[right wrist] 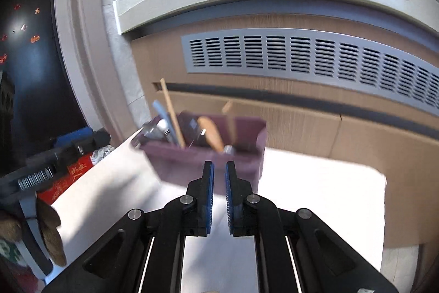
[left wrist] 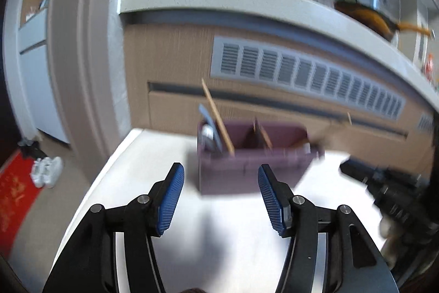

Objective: Organize utensils

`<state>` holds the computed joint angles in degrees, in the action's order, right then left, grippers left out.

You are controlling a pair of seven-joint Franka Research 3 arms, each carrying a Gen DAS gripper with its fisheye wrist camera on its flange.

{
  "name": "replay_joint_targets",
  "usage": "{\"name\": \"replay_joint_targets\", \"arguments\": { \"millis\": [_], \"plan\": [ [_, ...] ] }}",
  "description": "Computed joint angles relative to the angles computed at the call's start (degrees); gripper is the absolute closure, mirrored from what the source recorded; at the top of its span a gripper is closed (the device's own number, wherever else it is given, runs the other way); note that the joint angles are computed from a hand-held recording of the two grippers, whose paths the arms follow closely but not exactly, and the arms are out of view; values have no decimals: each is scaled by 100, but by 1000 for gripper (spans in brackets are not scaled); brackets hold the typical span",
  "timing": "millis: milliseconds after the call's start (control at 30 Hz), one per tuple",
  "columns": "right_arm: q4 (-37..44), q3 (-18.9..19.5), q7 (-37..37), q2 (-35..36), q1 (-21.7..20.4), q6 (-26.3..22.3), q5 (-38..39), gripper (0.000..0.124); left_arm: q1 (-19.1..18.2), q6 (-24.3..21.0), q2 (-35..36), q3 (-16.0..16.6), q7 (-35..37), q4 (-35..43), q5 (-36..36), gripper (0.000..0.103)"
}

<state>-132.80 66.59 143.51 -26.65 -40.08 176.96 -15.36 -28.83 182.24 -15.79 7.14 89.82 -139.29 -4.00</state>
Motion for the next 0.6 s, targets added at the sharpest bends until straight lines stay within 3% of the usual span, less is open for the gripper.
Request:
{"name": "replay_joint_targets", "arguments": {
  "millis": [100,233,333,600],
  "plan": [
    [-434,-317,181,-480,620,32,196,115,815,133,-561,-830,-586,-731,334,46],
    [-920,-536,425,-1235,1288,-15,431,115,1314,567,-1262,-1398,-1156,-1535,555,46],
    [-1089,-525,621,-1622,1538,-141,559,114,1797,566,-1768,-1932,-1508,-1900,701,46],
    [-1192,-544,868,-1778,1864,-421,551,114,2252,175,-2276,-2375,-2176,-2084,1180,46]
  ]
}}
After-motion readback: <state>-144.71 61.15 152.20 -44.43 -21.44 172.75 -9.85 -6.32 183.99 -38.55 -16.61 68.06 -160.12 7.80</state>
